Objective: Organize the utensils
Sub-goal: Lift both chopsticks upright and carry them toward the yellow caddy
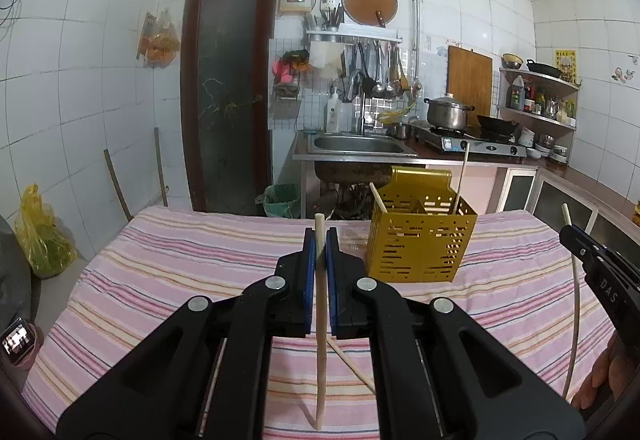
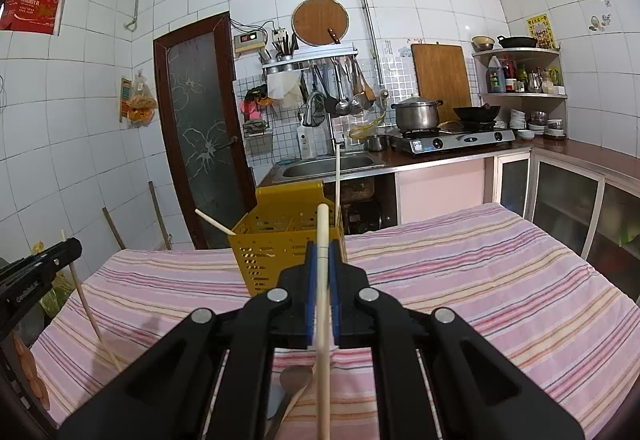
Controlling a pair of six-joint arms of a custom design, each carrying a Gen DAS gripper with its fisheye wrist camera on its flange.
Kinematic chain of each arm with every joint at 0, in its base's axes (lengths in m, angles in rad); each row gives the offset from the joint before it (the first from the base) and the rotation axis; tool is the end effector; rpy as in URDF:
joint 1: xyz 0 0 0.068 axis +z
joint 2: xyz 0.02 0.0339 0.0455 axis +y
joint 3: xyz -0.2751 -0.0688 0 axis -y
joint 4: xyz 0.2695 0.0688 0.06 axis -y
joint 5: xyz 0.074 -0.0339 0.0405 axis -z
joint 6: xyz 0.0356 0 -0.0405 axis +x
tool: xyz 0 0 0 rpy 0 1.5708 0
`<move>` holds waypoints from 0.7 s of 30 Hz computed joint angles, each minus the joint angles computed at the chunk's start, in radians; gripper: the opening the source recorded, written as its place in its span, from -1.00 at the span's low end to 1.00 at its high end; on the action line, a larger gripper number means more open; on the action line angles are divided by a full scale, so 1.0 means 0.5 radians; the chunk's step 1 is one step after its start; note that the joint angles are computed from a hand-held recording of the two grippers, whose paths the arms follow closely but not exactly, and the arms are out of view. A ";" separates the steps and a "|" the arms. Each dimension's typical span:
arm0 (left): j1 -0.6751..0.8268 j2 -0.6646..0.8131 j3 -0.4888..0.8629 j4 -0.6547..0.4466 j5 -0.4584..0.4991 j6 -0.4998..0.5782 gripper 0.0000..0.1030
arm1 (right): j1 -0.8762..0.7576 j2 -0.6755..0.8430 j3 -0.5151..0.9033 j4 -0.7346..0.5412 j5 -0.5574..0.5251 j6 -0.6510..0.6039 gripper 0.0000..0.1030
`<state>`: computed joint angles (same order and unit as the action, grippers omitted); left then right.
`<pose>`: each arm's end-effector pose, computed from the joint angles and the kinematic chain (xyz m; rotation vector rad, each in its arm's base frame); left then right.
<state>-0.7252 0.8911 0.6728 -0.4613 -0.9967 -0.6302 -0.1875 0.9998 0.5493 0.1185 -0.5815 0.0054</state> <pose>0.1663 -0.1075 0.2690 -0.3954 1.8849 0.2319 0.2376 -0.0252 0.2478 -0.2120 1.8561 0.4260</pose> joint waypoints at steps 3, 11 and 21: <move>0.009 0.008 0.047 -0.015 0.010 0.022 -0.92 | 0.004 0.030 0.034 -0.007 -0.012 -0.007 -0.88; 0.059 0.020 0.152 -0.019 0.096 0.111 -0.92 | -0.020 0.114 0.157 -0.055 -0.085 -0.034 -0.88; 0.147 0.145 0.289 0.098 0.203 0.266 -0.92 | -0.055 0.308 0.387 -0.152 -0.223 0.014 -0.88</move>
